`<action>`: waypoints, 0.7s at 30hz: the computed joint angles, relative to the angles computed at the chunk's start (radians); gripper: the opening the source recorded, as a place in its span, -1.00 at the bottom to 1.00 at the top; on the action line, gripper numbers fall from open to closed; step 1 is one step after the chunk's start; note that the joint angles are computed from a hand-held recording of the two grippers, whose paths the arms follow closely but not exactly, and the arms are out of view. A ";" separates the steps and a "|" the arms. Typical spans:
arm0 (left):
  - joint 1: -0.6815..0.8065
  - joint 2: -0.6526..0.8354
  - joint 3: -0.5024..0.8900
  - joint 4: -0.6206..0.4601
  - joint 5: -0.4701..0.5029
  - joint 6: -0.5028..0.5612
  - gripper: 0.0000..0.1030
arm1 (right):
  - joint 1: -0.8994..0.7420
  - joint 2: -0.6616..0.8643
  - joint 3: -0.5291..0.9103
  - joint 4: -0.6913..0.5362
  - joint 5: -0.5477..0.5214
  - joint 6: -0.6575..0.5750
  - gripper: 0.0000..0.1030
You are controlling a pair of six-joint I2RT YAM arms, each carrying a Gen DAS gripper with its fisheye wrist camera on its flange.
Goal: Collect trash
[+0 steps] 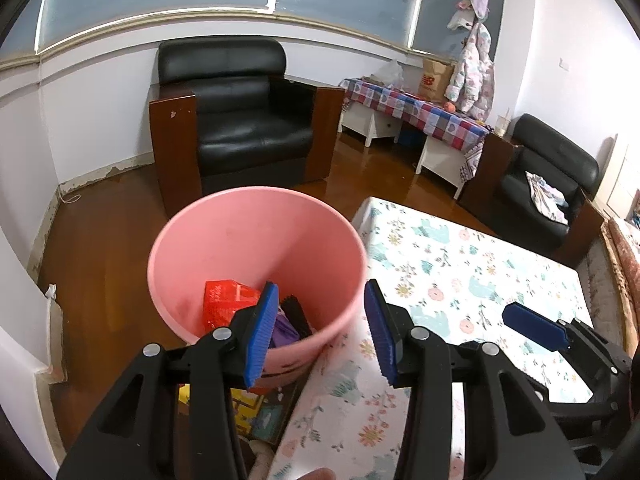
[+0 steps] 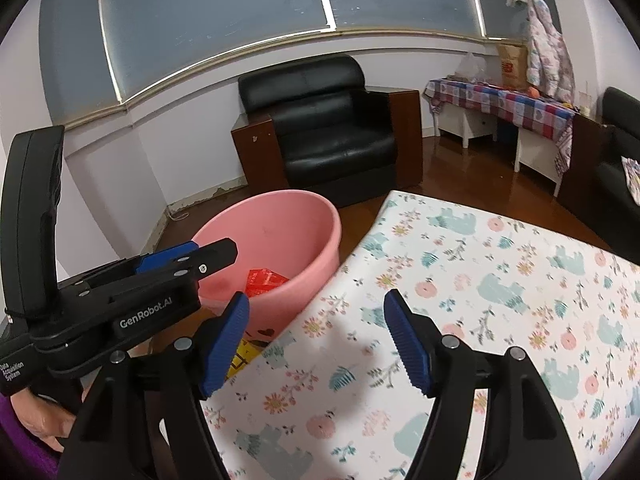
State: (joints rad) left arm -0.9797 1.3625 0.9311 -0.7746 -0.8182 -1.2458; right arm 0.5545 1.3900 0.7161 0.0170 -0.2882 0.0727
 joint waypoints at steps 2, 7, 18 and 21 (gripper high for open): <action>-0.017 0.025 0.021 -0.007 0.000 -0.014 -0.13 | -0.023 -0.023 -0.016 -0.009 -0.009 -0.004 0.33; -0.051 0.092 0.077 -0.019 0.004 -0.027 -0.13 | -0.081 -0.082 -0.062 -0.028 -0.033 -0.009 0.34; -0.090 0.146 0.100 0.025 0.014 -0.057 -0.13 | -0.168 -0.156 -0.123 -0.058 -0.059 -0.024 0.34; -0.093 0.155 0.102 0.030 0.022 -0.066 -0.13 | -0.175 -0.159 -0.126 -0.061 -0.058 -0.021 0.34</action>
State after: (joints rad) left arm -1.0727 1.5178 1.0331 -0.7446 -0.7962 -1.3117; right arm 0.3794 1.2310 0.5897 -0.0443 -0.3465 0.0517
